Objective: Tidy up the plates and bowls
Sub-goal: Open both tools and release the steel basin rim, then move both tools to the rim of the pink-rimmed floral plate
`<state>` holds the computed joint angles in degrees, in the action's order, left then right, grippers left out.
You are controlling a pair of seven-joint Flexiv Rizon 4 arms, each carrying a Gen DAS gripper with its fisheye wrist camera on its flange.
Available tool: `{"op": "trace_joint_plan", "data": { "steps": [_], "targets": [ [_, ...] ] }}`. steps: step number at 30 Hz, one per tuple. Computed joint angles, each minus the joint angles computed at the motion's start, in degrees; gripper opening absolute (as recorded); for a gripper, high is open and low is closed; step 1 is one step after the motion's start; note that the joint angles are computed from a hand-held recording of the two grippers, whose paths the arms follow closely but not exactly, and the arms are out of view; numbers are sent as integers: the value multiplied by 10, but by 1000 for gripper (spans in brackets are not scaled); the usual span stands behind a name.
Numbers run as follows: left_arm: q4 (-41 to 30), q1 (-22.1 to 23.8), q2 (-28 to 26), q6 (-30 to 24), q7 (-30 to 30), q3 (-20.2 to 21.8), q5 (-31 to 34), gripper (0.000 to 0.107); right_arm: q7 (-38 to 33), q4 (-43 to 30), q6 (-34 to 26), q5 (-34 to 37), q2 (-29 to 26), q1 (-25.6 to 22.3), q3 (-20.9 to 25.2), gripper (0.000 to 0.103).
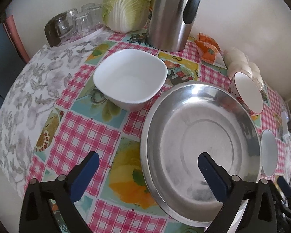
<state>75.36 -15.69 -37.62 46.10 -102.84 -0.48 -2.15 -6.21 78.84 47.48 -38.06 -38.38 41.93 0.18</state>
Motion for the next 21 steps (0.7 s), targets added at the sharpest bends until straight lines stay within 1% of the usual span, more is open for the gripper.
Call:
{"op": "trace_joint_plan", "data": {
  "steps": [5, 9, 12, 14, 16, 21],
  "targets": [
    [21, -12, 17, 32, -10, 8, 20, 103, 30, 27, 8, -32, 18, 10, -12, 97],
    [34, -25, 31, 56, -20, 15, 43, 103, 75, 56, 13, -69, 39, 16, -20, 97],
    [46, -30, 42, 76, -20, 11, 48, 103, 110, 79, 20, -95, 55, 15, -20, 97],
    [53, -39, 50, 97, -31, 17, 61, 103, 130, 93, 22, -111, 66, 12, -17, 97],
    [66, -47, 61, 125, -35, 20, 75, 103, 145, 104, 12, -124, 77, 11, -12, 97],
    [95, -59, 82, 178, -32, 21, 98, 103, 184, 130, -43, -137, 105, 10, 8, 97]
  ]
}}
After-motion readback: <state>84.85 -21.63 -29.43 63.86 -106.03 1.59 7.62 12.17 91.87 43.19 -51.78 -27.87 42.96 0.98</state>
